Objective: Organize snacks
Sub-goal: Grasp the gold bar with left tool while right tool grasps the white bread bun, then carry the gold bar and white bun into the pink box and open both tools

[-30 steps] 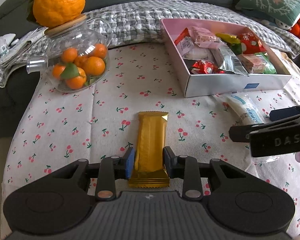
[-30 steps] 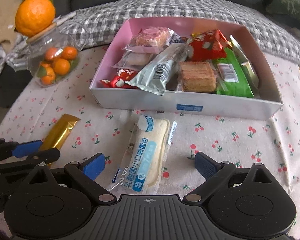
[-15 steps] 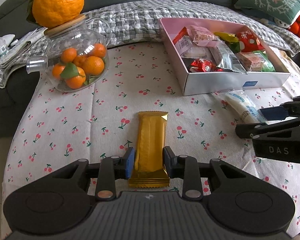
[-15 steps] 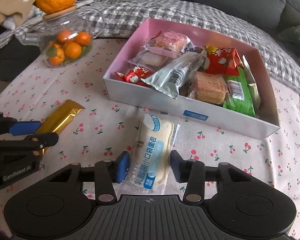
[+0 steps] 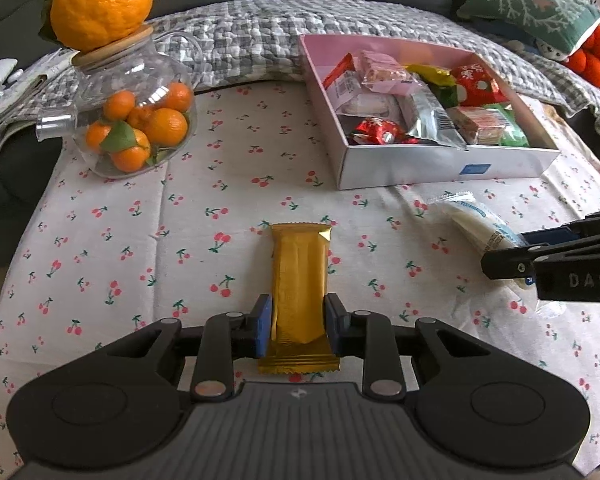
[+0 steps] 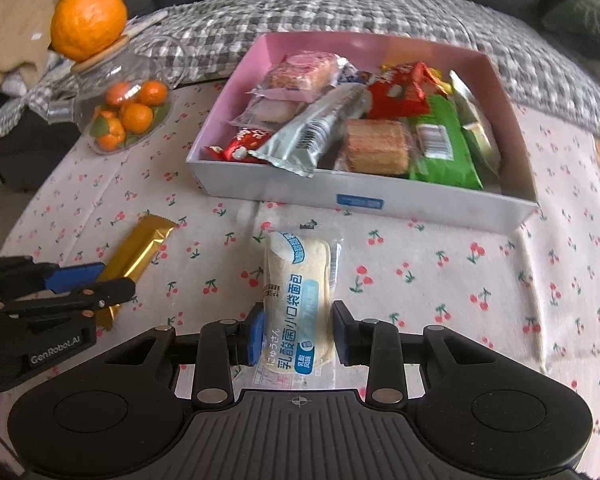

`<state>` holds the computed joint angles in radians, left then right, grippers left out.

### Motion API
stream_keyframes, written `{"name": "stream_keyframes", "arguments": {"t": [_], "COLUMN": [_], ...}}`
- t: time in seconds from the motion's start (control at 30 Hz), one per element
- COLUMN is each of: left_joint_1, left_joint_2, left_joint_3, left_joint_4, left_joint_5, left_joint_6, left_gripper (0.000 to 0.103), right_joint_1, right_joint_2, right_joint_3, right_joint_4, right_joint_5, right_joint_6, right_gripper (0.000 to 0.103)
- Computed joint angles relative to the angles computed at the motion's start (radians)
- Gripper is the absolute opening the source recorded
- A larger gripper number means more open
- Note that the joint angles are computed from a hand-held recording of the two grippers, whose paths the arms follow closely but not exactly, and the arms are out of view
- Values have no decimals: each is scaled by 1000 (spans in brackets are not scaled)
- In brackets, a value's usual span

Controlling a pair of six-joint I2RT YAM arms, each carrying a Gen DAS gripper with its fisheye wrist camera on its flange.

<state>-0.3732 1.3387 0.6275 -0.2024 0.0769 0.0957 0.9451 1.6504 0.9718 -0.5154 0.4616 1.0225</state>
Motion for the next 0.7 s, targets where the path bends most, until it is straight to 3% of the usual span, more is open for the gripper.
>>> {"name": "stream_keyframes", "arguments": {"t": [0.7], "left_joint_1": [-43], "left_joint_2": [-47], "left_joint_3": [46], "left_joint_4": [-67], "left_joint_5": [67], "left_joint_6": [-82], "left_gripper": [25], "right_joint_1": [-39], "right_joint_2": [-337], "right_joint_3": [-218], "right_joint_4": [26], "right_joint_5": [-62], "right_joint_6": [123], "right_gripper": [32]}}
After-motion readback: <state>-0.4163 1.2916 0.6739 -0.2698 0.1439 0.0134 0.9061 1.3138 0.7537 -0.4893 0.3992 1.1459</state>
